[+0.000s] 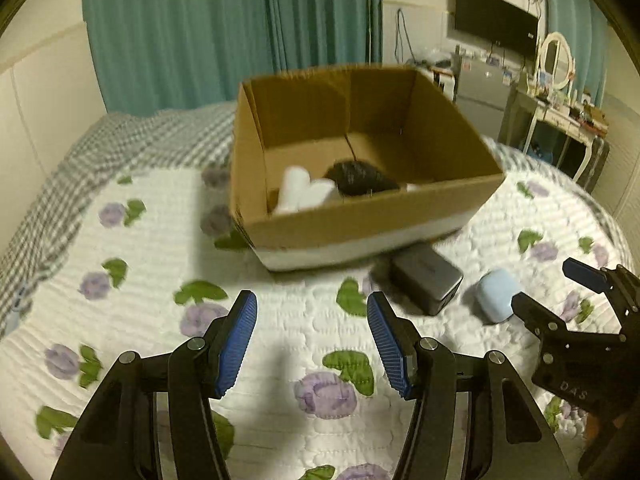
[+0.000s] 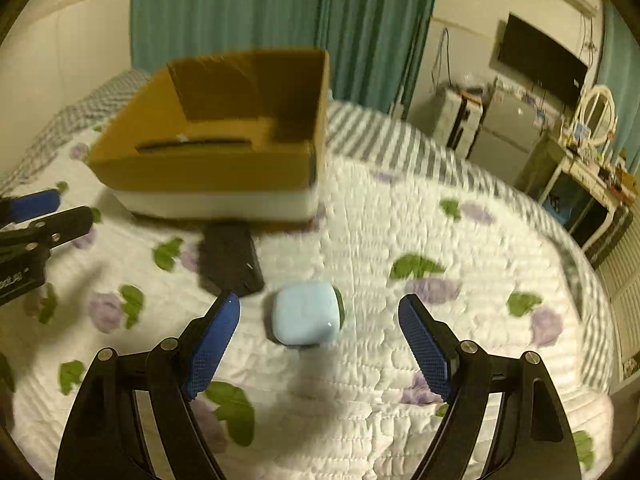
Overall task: Organize rigid objects
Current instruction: 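Grasp the blue earbud case with the right tool while the left tool grasps the black power bank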
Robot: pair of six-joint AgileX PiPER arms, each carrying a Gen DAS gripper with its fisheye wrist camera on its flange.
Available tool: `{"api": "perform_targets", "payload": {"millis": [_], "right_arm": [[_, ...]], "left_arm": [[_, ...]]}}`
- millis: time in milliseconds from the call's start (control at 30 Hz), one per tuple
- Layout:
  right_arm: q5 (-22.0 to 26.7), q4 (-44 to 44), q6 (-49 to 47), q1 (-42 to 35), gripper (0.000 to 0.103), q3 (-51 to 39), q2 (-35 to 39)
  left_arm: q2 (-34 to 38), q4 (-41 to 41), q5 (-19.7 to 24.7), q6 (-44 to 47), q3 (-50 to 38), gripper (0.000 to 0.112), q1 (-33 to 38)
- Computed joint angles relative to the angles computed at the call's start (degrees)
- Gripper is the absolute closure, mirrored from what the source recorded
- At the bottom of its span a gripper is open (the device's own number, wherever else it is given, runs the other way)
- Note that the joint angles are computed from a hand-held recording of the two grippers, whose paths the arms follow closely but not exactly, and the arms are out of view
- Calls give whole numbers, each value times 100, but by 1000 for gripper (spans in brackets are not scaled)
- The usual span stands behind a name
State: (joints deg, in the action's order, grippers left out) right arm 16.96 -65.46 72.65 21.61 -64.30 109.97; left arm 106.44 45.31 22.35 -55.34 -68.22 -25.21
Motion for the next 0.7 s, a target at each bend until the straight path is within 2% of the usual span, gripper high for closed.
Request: {"api": "perform_targets", "payload": {"millis": [133,200,333,400,533,700], "right_arm": [[-260,921,-832,-220,23,-322,421],[-228,986,-967,-226,30,-514,623],[-230,1654,-1740,-272,40,-908,1058],[-238,1275,-1415,-254,53,-931,1159],[-248,310,-477,-225,53,-818,1023],[-238,415,-684,-483,53,-974,793]], "left_arm": [[264,-90,6,60,-153,52,-16],[347,-126,36,64,-229,52,-38],[504,-111,135,49,-385,52,-143],[597,-170,211,106,-497,52,-213],[761,-304,320,247,-738,52,-330],[971,-692,279,631,-1098,52,-474]]}}
